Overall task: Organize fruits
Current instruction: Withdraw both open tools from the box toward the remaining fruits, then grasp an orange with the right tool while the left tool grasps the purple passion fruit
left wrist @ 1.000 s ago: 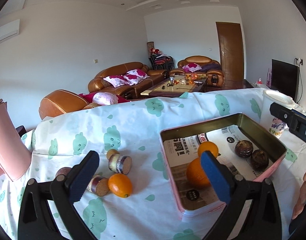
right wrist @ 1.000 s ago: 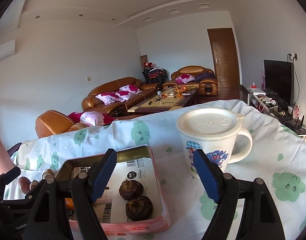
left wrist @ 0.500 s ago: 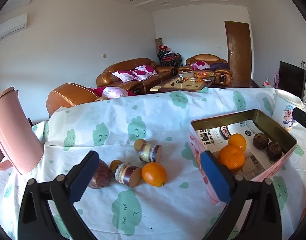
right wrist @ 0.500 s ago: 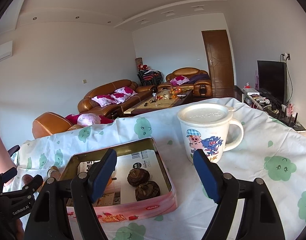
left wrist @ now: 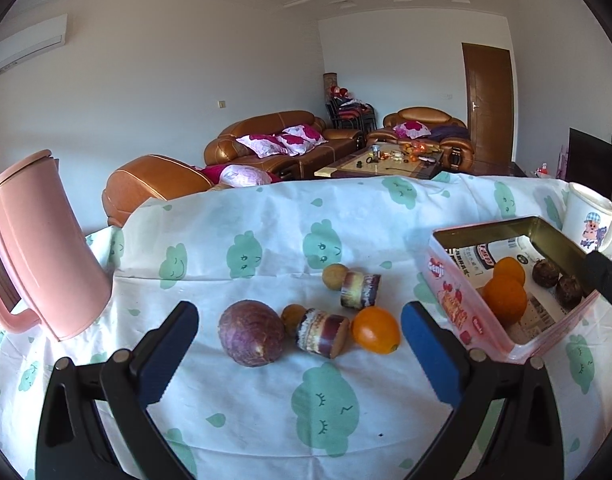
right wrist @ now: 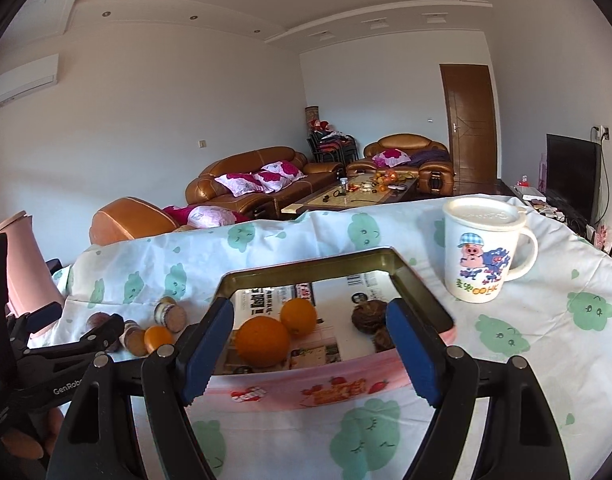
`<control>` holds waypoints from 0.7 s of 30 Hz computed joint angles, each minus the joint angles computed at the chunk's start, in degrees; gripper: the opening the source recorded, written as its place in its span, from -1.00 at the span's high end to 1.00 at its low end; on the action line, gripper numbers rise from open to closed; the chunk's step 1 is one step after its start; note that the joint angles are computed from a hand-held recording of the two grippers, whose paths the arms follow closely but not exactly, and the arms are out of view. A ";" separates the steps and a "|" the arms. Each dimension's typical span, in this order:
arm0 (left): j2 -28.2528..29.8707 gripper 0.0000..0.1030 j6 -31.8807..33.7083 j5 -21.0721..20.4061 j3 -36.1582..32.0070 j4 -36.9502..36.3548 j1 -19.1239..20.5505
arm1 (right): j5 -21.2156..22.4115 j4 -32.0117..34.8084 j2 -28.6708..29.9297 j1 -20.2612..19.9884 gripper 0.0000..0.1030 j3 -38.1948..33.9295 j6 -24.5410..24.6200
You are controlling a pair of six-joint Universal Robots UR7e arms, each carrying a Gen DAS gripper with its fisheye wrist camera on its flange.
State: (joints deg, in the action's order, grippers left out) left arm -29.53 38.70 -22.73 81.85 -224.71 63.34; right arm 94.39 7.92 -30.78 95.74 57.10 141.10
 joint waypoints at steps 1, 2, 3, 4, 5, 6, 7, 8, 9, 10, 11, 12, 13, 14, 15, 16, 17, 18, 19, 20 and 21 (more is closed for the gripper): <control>-0.50 -1.00 0.03 0.10 0.42 -0.12 0.19 | 0.17 0.31 0.34 0.37 -0.55 -0.02 -0.36; -1.29 -1.00 -0.68 0.00 1.24 0.28 0.42 | 0.37 0.46 0.66 0.75 -0.55 0.03 -0.82; -2.14 -1.00 -1.45 -0.09 2.07 0.70 0.69 | 0.62 0.69 1.13 1.19 -0.55 -0.14 -1.30; -2.79 -1.00 -1.68 0.06 2.58 0.62 0.98 | 0.77 1.05 1.55 1.54 -0.55 -0.35 -1.89; -3.28 -1.00 -1.48 0.47 2.83 0.19 1.26 | 0.90 1.45 2.02 1.89 -0.55 -0.64 -2.49; -3.85 -1.00 -1.26 0.94 3.09 -0.19 1.57 | 1.02 1.91 2.47 2.22 -0.55 -0.91 -3.08; -4.44 -1.00 -1.22 1.35 3.39 -0.36 1.93 | 1.02 2.41 2.88 2.50 -0.55 -1.14 -3.60; -5.10 -1.00 -1.50 1.78 3.77 -0.15 2.33 | 0.90 3.16 3.35 2.79 -0.55 -1.54 -4.02; -5.72 -1.00 -2.03 2.39 4.06 0.38 2.72 | 0.78 4.19 3.94 3.10 -0.55 -2.18 -4.56; -6.32 -1.00 -2.73 3.13 4.25 1.14 3.11 | 0.96 5.32 4.72 3.48 -0.55 -3.11 -5.19; -6.80 -1.00 -3.29 3.84 4.39 1.67 3.53 | 1.31 6.48 5.56 3.88 -0.55 -4.10 -5.91; -7.32 -1.00 -4.09 4.44 4.54 2.52 3.93 | 1.62 7.88 6.52 4.26 -0.55 -5.37 -6.56; -7.98 -1.00 -5.28 4.85 4.92 3.74 4.30 | 1.88 9.89 7.77 4.65 -0.55 -7.11 -7.27; -8.94 -1.00 -7.17 4.85 5.76 5.58 4.71 | 2.42 12.46 9.35 5.10 -0.51 -9.45 -8.11; -9.90 -1.00 -9.19 4.61 6.65 7.41 5.07 | 3.39 15.25 11.34 5.62 -0.34 -12.45 -9.05; -10.65 -1.00 -10.67 4.47 7.33 8.61 5.37 | 4.39 17.74 13.19 6.11 -0.21 -15.22 -9.90; -11.08 -1.00 -11.42 4.64 7.64 9.01 5.58 | 5.36 20.29 15.13 6.53 0.03 -18.26 -10.61; -11.39 -1.00 -11.85 4.94 7.87 8.97 5.71 | 6.52 22.62 17.15 6.97 0.11 -21.41 -11.01; -11.69 -1.00 -12.43 5.06 8.07 9.10 5.87 | 7.81 24.70 19.09 7.32 0.12 -24.65 -11.17; -12.14 -1.00 -13.55 5.03 8.48 9.86 6.01 | 8.91 26.79 20.89 7.54 0.12 -27.90 -11.00; -12.59 -1.00 -14.81 4.94 8.90 10.87 6.14 | 9.51 29.72 23.34 7.66 0.12 -32.48 -10.53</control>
